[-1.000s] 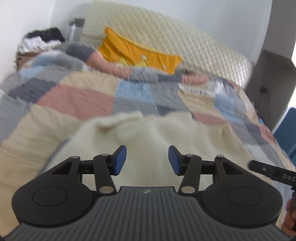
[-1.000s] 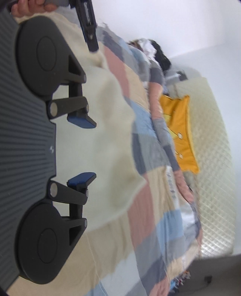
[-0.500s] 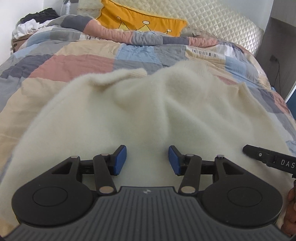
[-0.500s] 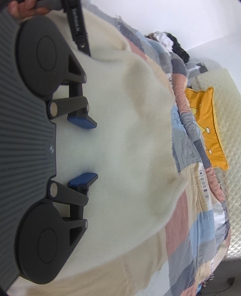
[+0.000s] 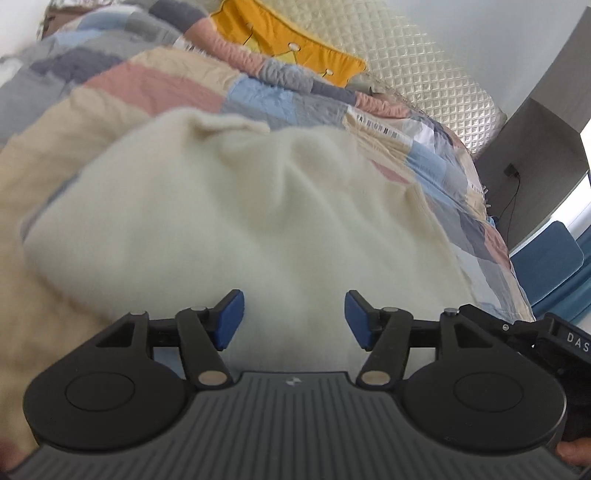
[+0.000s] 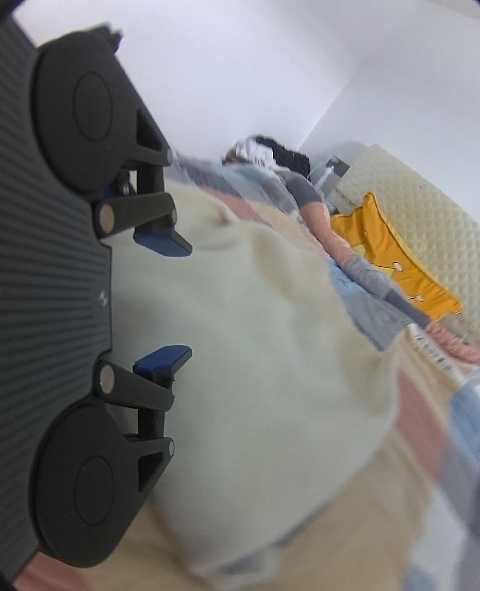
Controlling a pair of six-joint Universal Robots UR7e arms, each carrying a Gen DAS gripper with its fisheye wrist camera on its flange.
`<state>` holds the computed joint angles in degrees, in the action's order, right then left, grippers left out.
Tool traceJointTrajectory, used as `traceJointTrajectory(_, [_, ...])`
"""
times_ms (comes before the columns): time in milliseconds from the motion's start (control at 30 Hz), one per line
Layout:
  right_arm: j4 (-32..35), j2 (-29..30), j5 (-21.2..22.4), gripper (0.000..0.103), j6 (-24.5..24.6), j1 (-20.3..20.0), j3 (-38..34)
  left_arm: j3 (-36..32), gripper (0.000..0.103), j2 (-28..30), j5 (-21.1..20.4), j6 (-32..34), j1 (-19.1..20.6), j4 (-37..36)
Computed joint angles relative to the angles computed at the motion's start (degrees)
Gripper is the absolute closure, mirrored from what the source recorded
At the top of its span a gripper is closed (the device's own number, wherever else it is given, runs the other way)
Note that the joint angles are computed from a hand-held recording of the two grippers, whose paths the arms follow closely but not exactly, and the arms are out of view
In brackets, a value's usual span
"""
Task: Fold large clothes
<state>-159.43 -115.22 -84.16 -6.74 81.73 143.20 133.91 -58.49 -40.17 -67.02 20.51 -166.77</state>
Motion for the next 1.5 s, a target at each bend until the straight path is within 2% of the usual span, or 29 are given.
traceJointTrajectory(100, [3.96, -1.46, 1.75, 0.045, 2.07, -1.31, 0.36, 1.46, 0.027, -1.52, -1.00, -6.61, -1.00, 2.45])
traceJointTrajectory(133, [4.51, -1.28, 1.59, 0.039, 2.73, -1.32, 0.35, 1.92, 0.026, -2.16, -1.40, -9.28, -1.08, 3.51])
traceJointTrajectory(167, [4.85, -1.02, 1.59, 0.018, 3.46, -1.55, 0.38, 2.53, 0.026, -2.75, -1.85, -11.70, -1.08, 4.04])
traceJointTrajectory(200, [5.38, -0.85, 2.03, 0.006, 4.53, -2.05, 0.39, 3.13, 0.024, -3.36, -2.46, -14.20, -0.92, 4.61])
traceJointTrajectory(267, [7.18, -0.44, 3.97, 0.007, 6.85, -3.79, 0.31, 4.14, 0.021, -4.45, -4.17, -18.68, 0.11, 5.08])
traceJointTrajectory(333, [9.13, 0.39, 7.00, 0.007, 8.57, -5.89, 0.06, 5.37, 0.021, -4.66, -6.02, -20.45, 1.65, 1.69])
traceJointTrajectory(400, [7.92, 1.44, 7.88, 0.007, 10.08, -7.15, 0.47, 6.30, 0.021, -4.29, -6.48, -21.39, 2.63, -1.60])
traceJointTrajectory(467, [5.27, 2.55, 7.81, 0.006, 11.61, -8.07, 1.09, 6.32, 0.020, -3.98, -6.62, -21.69, 3.39, -2.22])
traceJointTrajectory(567, [2.69, 3.74, 10.22, 0.007, 15.22, -10.87, 1.84, 5.74, 0.017, -2.96, -6.70, -21.02, 4.29, -3.61])
traceJointTrajectory(700, [-2.62, 4.01, 13.05, 0.007, 20.23, -13.96, 3.05, 6.21, 0.017, -2.08, -4.54, -21.63, 4.60, -6.87])
traceJointTrajectory(800, [-6.86, 3.47, 14.38, 0.007, 23.31, -15.33, 4.09, 7.57, 0.017, -1.21, -2.14, -23.50, 4.77, -12.01])
traceJointTrajectory(933, [-10.17, 2.63, 15.87, 0.007, 25.69, -16.94, 5.40, 8.70, 0.017, -0.43, 0.89, -25.88, 5.23, -16.20])
traceJointTrajectory(1067, [-12.71, 1.88, 13.83, 0.016, 26.11, -17.41, 6.23, 8.94, 0.019, 0.24, 2.03, -26.40, 6.08, -17.84])
traceJointTrajectory(1167, [-14.16, 2.89, 10.16, 0.028, 25.76, -16.11, 5.92, 7.50, 0.028, -0.41, 3.50, -26.56, 6.16, -11.76])
traceJointTrajectory(1267, [-14.83, 3.47, 7.55, 0.042, 24.82, -15.32, 5.67, 7.02, 0.040, -0.69, 4.92, -25.89, 5.89, -8.55])
traceJointTrajectory(1333, [-15.51, 4.08, 5.63, 0.051, 23.67, -13.97, 5.23, 6.54, 0.054, -0.69, 6.27, -25.12, 5.32, -6.92])
traceJointTrajectory(1400, [-15.62, 3.77, 4.68, 0.063, 22.07, -12.80, 4.88, 6.59, 0.062, -1.08, 7.73, -24.86, 4.39, -5.81])
traceJointTrajectory(1500, [-14.14, 1.56, 6.07, 0.069, 19.12, -12.18, 4.37, 6.88, 0.070, -2.13, 8.66, -24.54, 3.27, -5.28])
